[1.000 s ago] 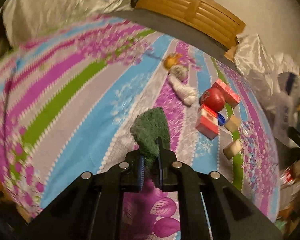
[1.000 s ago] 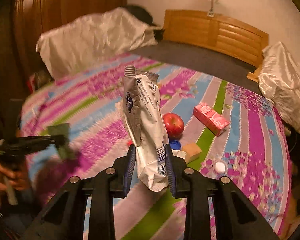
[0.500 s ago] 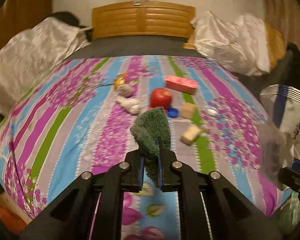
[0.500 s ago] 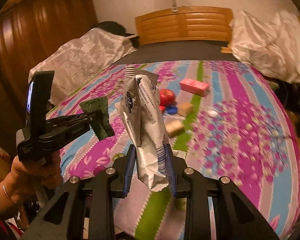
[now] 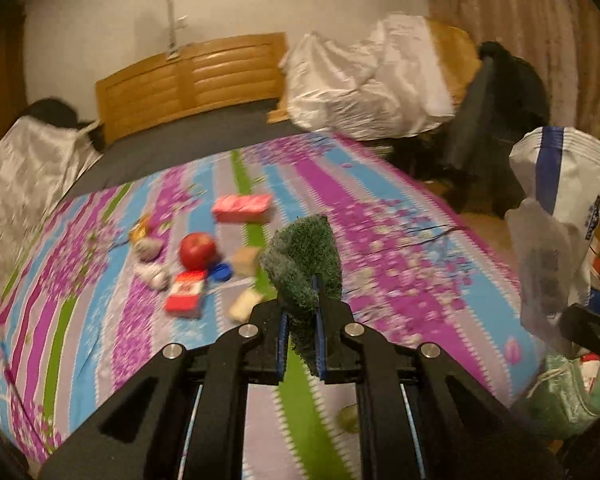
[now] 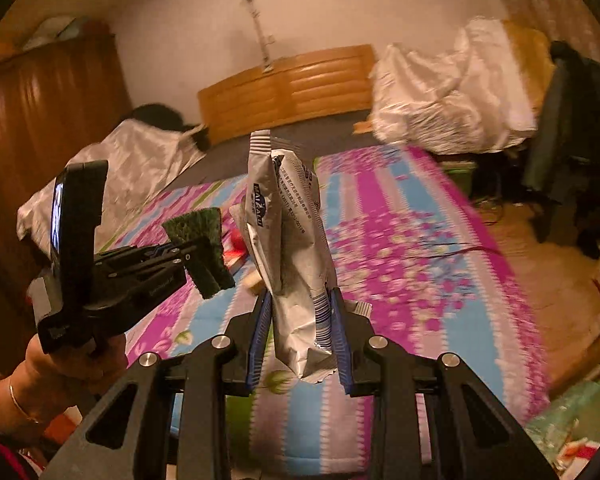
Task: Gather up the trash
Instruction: 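Carry the green sponge and white wrapper over to the green bin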
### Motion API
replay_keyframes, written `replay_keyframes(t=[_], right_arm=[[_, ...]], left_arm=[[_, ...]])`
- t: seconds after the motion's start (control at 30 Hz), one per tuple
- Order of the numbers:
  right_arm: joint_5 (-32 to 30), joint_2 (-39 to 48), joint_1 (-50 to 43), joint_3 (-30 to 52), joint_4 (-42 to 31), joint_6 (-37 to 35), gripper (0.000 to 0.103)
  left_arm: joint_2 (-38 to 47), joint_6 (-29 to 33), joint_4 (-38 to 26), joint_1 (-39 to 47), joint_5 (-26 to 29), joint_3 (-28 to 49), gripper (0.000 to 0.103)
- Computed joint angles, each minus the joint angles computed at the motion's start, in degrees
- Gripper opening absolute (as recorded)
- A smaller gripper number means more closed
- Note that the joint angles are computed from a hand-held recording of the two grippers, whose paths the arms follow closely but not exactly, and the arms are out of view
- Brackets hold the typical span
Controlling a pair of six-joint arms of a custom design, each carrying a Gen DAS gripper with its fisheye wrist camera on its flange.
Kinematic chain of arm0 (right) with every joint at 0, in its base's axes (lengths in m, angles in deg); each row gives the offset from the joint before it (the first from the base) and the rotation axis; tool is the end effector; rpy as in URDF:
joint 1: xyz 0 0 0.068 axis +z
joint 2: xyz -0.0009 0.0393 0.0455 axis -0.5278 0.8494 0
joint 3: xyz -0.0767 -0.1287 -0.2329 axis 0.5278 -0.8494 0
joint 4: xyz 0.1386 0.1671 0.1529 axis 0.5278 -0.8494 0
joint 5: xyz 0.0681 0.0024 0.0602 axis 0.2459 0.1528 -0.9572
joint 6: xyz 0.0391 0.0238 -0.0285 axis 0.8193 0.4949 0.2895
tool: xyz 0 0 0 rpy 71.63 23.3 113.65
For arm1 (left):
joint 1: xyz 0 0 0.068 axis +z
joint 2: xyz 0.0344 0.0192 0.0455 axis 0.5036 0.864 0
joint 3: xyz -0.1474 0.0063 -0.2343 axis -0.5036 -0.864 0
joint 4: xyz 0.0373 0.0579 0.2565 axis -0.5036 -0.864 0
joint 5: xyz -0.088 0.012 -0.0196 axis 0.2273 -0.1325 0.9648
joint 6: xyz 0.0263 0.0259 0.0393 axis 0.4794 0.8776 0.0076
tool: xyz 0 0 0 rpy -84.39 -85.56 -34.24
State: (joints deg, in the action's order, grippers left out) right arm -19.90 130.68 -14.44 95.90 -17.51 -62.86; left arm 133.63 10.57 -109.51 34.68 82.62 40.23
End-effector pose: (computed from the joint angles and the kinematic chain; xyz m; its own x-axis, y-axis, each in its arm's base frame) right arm 0.2580 0.0931 0.3119 -0.5767 -0.1373 -0.8053 -0.5134 0.8277 0.2265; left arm 0.2814 0.0254 0.2837 -0.6153 -0.0523 -0.7865 -0.1582 0.9857 0.0582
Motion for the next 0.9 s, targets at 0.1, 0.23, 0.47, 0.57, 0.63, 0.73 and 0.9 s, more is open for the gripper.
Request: replay_keyframes(t=[0.1,0.23,0.47,0.57,0.63,0.73,0.9], right_arm=[[-2.1,-3.6,-6.8,-1.1,-1.8,-1.1,0.031],[-5.0,-7.5,-16.8,-1.9,-4.8,-2.9,0.031],[-10.7,-10.1,-36.6,-1.8,-9.3,-8.4,0.031],[-14.6,-9.3,-46.2,-1.0,-11.0,-11.2,0.031],[-15.9,-8.6,-50.7,-0.5,-11.4,-12.2,0.031],[-17.4,-6.9,-57.5,0.1,-11.5,-14.2,0.031],[-20.2,-2.3,-67.3,2.3,-12.5,-17.4,0.031]], left_arm=[[0.9,-0.6,0.0,-6.0,-2.3,1.8,0.009],[3.3,-1.0,0.3,-13.5,-4.9,4.8,0.009],[9.3,-1.5,1.0,-25.3,-8.0,10.7,0.009],[12.0,-1.2,1.3,-29.4,-9.1,13.1,0.009],[13.8,-0.9,1.4,-31.4,-9.5,14.7,0.009],[17.6,-0.3,1.3,-35.3,-10.4,18.4,0.009],[22.0,1.7,2.3,-40.0,-11.5,22.4,0.009]])
